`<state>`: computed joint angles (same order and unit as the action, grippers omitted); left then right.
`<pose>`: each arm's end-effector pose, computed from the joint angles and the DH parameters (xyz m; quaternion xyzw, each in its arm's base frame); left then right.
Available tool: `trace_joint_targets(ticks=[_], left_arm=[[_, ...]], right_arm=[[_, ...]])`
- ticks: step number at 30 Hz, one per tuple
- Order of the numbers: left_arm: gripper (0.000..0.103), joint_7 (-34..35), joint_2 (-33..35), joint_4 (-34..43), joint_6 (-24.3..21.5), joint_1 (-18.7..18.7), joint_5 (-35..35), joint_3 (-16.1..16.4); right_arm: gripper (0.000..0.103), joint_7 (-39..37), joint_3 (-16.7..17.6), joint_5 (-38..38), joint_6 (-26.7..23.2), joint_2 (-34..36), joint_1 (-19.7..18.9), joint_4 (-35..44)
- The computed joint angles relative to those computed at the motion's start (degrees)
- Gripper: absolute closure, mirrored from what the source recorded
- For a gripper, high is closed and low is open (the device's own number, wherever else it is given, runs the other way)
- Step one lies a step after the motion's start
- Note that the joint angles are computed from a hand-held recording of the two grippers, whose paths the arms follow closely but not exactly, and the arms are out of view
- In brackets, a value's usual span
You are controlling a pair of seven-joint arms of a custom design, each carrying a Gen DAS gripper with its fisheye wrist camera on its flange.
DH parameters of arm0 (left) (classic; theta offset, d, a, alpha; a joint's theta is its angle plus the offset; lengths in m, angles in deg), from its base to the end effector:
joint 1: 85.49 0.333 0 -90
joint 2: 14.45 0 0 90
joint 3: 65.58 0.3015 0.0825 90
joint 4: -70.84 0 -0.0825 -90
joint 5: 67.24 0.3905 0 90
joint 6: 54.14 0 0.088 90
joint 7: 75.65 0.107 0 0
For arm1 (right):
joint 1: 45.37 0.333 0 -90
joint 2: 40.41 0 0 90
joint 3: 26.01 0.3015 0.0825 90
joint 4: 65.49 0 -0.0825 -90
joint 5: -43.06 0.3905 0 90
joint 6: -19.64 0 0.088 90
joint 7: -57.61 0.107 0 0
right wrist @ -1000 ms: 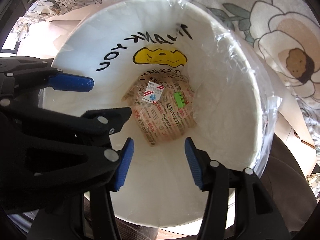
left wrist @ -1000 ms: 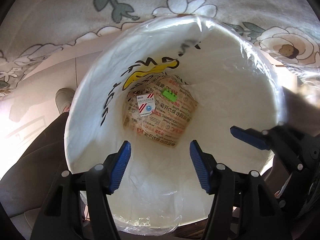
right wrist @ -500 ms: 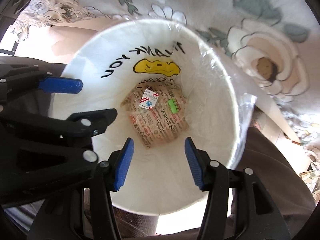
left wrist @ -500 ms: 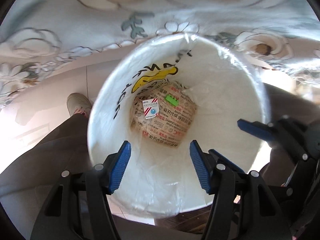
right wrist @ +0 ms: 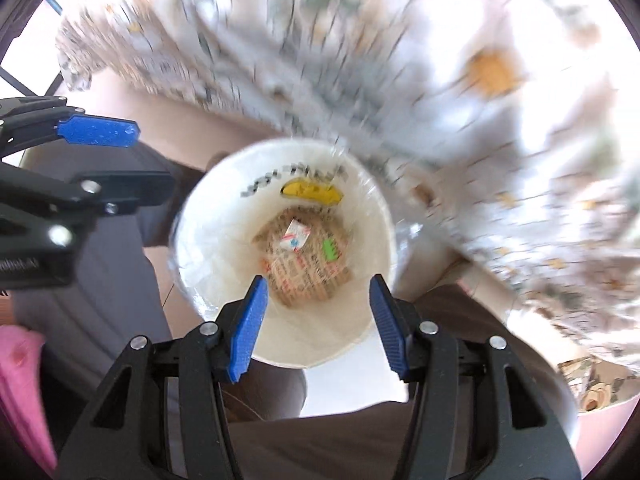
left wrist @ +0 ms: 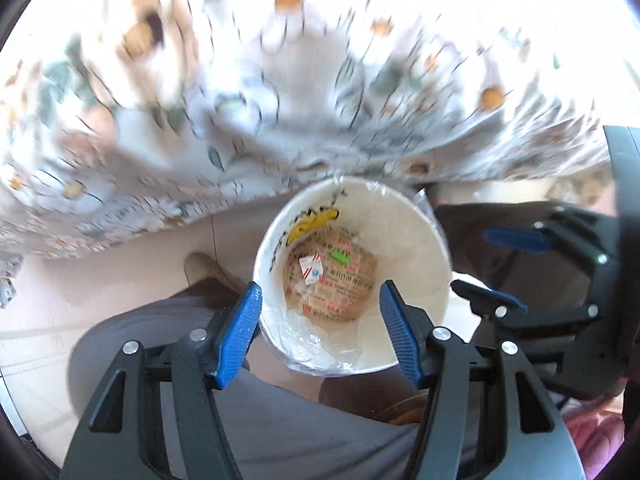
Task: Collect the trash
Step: 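Move both tools back toward the items on the bed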
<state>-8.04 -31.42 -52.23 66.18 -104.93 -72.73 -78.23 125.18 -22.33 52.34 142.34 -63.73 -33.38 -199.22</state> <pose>0.4187 -0.2774 0.5304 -0.6550 0.7458 -0.1187 0.0258 0.4409 0.1326 0.4978 -0.8754 0.4676 -0.0404 0.1155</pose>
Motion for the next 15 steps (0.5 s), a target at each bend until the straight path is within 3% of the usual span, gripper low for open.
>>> trace_joint_targets(ticks=[7,11,15], left_arm=[[0.032,-3.0,-2.74,6.12,0.47,0.68,3.97,-0.83],[0.016,-5.34,-0.79,12.51,0.69,1.66,8.54,-1.86],[0.013,-7.73,3.21,19.77,0.39,2.53,12.91,-2.72]], right_arm=[[0.047,-1.08,-1.75,0.95,0.16,-5.18,-1.85,4.7],[0.039,-2.4,-2.41,0.85,2.66,-4.87,-3.04,10.17],[0.033,-3.84,-3.28,1.63,5.34,-2.8,-3.71,16.68]])
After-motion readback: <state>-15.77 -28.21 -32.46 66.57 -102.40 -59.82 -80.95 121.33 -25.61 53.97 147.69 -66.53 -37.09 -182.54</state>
